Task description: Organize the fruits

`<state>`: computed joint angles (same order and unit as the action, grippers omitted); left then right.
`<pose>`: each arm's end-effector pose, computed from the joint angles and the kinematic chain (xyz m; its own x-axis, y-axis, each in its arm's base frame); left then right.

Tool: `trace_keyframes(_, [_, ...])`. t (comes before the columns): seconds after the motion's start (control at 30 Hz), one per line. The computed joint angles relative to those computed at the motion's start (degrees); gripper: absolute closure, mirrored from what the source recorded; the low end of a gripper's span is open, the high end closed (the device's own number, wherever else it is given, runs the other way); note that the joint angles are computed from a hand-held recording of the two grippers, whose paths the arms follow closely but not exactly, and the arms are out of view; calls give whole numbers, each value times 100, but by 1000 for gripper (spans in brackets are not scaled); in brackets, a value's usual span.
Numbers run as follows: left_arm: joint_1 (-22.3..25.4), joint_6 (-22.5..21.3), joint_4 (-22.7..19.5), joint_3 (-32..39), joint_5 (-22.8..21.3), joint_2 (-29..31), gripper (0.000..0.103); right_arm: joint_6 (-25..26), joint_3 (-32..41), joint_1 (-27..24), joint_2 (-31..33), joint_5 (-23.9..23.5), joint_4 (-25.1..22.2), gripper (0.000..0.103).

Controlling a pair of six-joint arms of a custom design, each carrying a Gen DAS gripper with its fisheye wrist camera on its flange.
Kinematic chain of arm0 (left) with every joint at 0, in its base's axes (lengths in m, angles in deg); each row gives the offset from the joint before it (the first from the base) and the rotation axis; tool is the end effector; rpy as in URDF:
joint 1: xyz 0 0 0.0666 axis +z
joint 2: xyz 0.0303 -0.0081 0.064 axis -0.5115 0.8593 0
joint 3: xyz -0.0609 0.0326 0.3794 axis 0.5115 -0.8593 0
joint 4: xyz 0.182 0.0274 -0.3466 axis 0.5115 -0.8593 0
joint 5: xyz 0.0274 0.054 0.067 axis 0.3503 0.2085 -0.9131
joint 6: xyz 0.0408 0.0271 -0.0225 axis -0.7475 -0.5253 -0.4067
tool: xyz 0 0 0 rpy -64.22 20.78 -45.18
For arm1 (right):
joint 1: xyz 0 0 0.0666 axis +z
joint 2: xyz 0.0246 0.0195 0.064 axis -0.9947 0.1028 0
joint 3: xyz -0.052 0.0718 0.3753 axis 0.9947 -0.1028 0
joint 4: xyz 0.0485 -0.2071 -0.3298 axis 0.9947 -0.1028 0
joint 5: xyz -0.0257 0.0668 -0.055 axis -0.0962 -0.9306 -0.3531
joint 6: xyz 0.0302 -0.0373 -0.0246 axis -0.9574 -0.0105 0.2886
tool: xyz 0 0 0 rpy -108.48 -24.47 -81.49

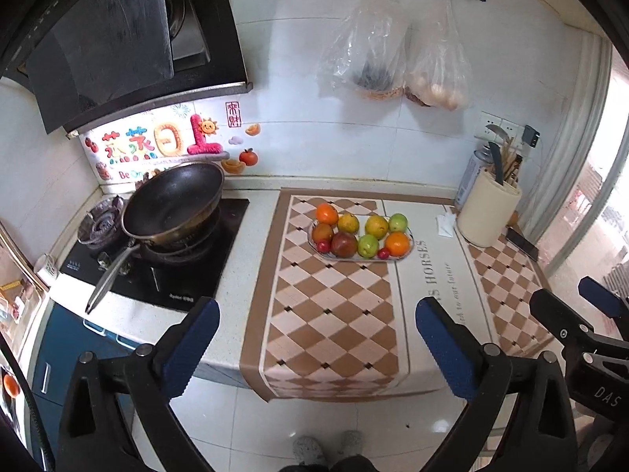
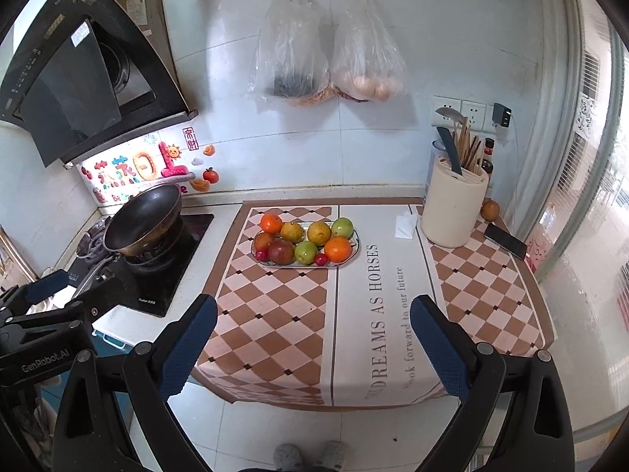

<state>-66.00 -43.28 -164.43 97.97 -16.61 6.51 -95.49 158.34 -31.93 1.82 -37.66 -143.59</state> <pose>0.3680 -0.2452 0.6098 -0.7027 0.0650 -0.7085 0.0941 0.9956 -0.0019 0.3062 0.3608 0.6398 -0.6836 0.1232 -0.7194 0.0743 0.9923 0.0993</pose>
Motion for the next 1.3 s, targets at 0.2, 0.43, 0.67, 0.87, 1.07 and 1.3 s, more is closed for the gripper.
trace_keyframes(0.2, [113,-82,-7,257,-72,391,1,310,-24,-427,208,-155,302,2])
trace_keyframes(0.43, [269,-213,-97,654,-23,926,1,595,134,-884,582,-451,426,2])
trace_keyframes(0.67, [431,-226,-215,967,126,1359,1,766,375,-1133,942,-629,402,2])
trace_keyframes(0.87, [527,-221,-256,1166,186,1572,1,795,538,-1228,1115,-709,378,2])
trace_keyframes(1.07, [589,-263,-269,1267,276,1673,1,816,629,-1265,1203,-784,354,2])
trace_keyframes(1.3, [625,-256,-259,1267,343,1691,1,769,533,-1301,1217,-883,384,2])
